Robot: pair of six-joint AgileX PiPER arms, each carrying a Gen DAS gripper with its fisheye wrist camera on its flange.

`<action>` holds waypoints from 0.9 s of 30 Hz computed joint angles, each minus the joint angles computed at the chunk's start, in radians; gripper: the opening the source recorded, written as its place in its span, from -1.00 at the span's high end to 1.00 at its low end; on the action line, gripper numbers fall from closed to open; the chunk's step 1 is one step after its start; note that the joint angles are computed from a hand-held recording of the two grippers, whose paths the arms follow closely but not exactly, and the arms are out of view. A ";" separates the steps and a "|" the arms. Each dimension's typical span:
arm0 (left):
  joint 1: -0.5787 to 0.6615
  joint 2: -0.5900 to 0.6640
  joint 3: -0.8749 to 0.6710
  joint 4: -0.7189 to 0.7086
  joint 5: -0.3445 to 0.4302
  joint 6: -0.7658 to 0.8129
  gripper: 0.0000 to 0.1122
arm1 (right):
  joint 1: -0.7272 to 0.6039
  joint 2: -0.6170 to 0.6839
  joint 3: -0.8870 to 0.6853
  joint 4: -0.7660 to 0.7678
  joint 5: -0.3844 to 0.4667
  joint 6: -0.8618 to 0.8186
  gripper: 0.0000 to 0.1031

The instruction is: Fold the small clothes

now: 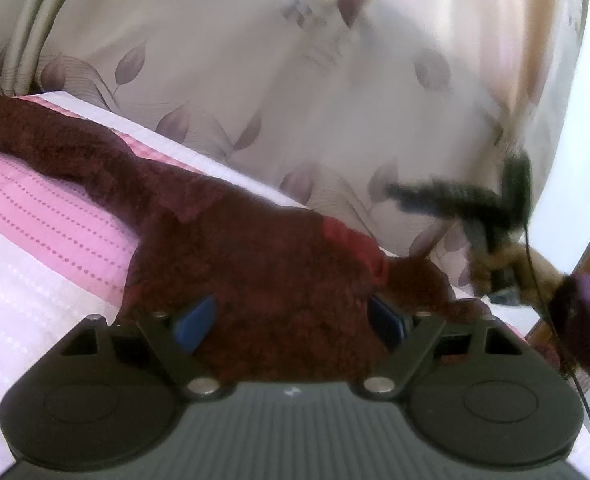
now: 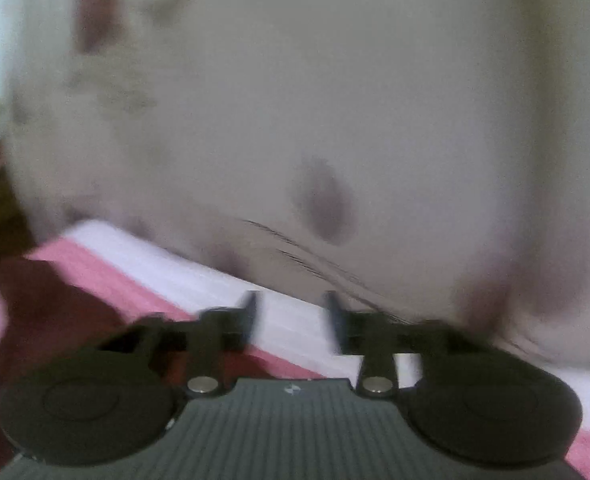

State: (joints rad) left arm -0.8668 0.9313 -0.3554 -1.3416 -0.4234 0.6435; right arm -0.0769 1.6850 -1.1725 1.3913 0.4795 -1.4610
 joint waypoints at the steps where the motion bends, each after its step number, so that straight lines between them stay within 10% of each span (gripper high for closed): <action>1: -0.001 -0.003 0.002 0.000 -0.002 -0.001 -0.49 | 0.021 0.025 -0.059 -0.100 0.073 0.084 -0.61; 6: 0.053 -0.011 0.011 0.069 0.055 -0.072 -0.50 | 0.277 0.156 -0.313 -0.524 0.086 0.302 -0.78; 8: 0.069 -0.012 0.016 0.113 0.069 -0.121 -0.50 | 0.336 0.262 -0.462 -0.724 0.150 0.475 -0.26; 10: 0.080 -0.017 0.023 0.148 0.077 -0.157 -0.50 | 0.401 0.345 -0.561 -0.924 0.171 0.634 0.71; 12: 0.075 -0.019 0.029 0.168 0.067 -0.187 -0.50 | 0.443 0.384 -0.591 -1.064 0.183 0.756 0.72; 21: -0.005 -0.036 0.065 0.127 -0.066 -0.230 -0.50 | 0.479 0.387 -0.516 -1.194 -0.200 0.949 0.99; 25: -0.022 -0.023 0.051 0.073 -0.081 -0.183 -0.50 | 0.438 0.394 -0.494 -0.834 -0.247 0.745 0.97; 27: -0.018 -0.025 0.050 0.072 -0.079 -0.179 -0.50 | 0.386 0.297 -0.412 -0.634 -0.245 0.665 0.59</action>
